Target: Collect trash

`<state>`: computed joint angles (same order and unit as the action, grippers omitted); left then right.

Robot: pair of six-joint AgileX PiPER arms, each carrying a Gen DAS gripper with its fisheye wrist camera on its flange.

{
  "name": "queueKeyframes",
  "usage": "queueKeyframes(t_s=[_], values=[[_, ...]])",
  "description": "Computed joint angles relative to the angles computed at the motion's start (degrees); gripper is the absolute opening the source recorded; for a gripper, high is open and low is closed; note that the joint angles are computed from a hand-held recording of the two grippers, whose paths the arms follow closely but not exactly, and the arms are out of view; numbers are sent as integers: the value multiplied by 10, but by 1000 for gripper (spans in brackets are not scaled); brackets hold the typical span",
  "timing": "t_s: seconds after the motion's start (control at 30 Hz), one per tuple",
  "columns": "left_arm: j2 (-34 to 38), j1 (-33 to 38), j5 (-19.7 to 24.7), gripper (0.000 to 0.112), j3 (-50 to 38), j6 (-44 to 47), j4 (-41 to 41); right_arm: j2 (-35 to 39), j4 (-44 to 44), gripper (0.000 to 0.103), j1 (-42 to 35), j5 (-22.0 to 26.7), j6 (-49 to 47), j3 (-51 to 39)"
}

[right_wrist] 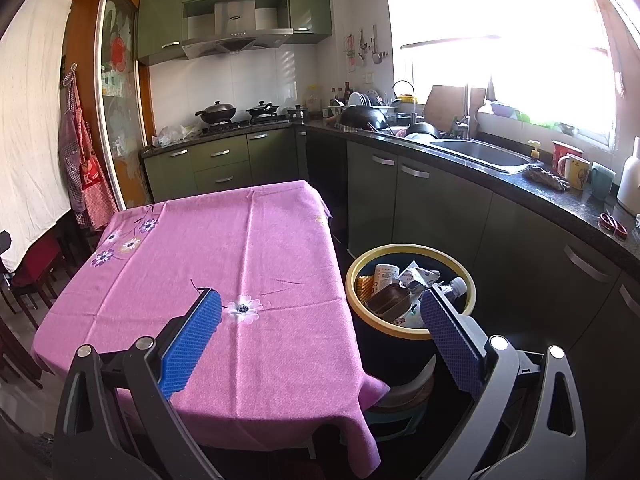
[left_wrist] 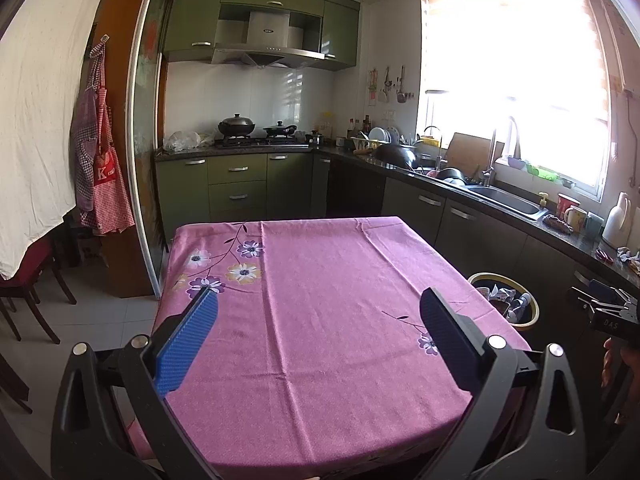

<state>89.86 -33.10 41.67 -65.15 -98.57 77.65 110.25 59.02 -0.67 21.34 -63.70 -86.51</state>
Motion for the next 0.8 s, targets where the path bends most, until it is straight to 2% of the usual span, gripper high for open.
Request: queueKeyframes(t_s=[0.27, 0.6, 0.8], values=[[0, 10, -18, 96, 1, 5, -7, 2, -2, 98, 4, -3, 2, 1], [16, 7, 0, 96, -13, 23, -16, 6, -11, 98, 5, 0, 10, -4], [22, 13, -4, 96, -17, 27, -24, 8, -18, 98, 7, -1, 16, -7]])
